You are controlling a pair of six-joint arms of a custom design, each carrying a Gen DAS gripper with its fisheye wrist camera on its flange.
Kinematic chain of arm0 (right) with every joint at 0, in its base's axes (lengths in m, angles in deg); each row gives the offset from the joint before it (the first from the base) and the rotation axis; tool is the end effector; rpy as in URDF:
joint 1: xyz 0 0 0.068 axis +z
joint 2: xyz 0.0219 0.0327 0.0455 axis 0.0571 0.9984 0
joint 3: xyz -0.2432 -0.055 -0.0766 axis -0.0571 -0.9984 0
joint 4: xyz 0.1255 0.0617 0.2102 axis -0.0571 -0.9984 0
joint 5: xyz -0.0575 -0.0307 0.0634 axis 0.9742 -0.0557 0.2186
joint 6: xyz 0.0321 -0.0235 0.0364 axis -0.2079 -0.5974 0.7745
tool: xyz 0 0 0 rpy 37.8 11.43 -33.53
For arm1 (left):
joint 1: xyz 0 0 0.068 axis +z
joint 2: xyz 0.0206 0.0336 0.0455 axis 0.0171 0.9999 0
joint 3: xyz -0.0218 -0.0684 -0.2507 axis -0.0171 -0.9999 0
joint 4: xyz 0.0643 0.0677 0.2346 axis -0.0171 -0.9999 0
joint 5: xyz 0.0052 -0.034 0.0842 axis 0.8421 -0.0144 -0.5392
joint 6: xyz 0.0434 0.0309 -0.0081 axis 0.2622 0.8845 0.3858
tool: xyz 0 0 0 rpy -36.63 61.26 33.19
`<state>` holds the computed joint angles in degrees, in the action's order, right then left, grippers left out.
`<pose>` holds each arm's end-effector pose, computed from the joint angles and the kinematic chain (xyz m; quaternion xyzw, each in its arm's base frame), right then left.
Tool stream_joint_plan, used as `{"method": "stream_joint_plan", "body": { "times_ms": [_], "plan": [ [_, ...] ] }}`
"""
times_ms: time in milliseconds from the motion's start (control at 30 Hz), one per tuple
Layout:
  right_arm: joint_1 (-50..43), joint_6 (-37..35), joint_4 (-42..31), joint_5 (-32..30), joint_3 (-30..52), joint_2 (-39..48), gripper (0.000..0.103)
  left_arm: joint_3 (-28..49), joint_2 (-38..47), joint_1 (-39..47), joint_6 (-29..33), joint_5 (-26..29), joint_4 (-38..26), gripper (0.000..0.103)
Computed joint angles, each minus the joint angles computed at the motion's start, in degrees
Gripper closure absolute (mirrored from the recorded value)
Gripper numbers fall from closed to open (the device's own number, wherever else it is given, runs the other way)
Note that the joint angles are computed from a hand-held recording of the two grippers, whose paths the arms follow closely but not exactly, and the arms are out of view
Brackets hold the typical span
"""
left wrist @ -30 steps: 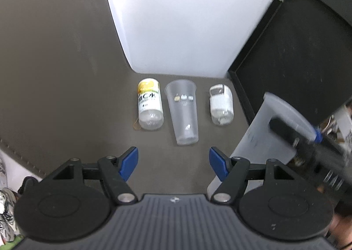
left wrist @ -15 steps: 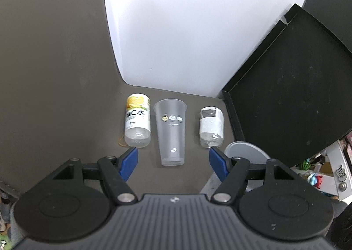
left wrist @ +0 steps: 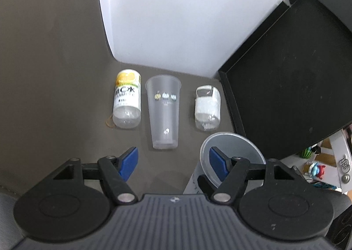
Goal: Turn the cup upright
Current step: 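Rotate the held cup with the right gripper so its rim faces up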
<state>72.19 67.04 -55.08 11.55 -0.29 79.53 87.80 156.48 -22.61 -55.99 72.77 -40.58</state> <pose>0.1013 0.1879 0.2005 -0.0869 0.8170 0.0905 0.5628 0.2246 -0.1048 0.2923 0.0591 0.9401 -0.1972 0.2715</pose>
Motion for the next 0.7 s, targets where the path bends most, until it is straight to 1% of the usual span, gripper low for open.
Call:
{"method": "stream_joint_plan", "body": {
  "times_ms": [100, 233, 367, 433, 567, 700],
  "plan": [
    [-0.34, 1.36, -1.4, -0.56, 0.39, -0.44, 0.024, -0.54, 0.73, -0.38, -0.53, 0.8, 0.21, 0.033],
    [-2.15, 4.92, -5.89, -4.36, 1.57, -1.78, 0.024, -0.63, 0.59, -1.16, -0.61, 0.58, 0.04, 0.033],
    [-2.06, 6.93, -9.54, -5.05, 2.72, -2.61, 0.024, -0.15, 0.45, -1.86, -0.93, 0.65, -0.57, 0.033],
    [-1.72, 8.41, -11.32, -5.19, 3.36, -2.84, 0.021, -0.09, 0.28, -2.21, -1.05, 0.82, -0.76, 0.033],
    [-2.44, 10.68, -13.13, -6.85, 3.0, -4.94, 0.02, 0.35, 0.05, -3.61, -1.6, -0.49, -1.26, 0.033],
    [-2.24, 12.06, -14.94, -7.04, 2.81, -6.45, 0.019, 0.75, -0.59, -4.64, -1.84, -1.6, -1.88, 0.033]
  ]
}}
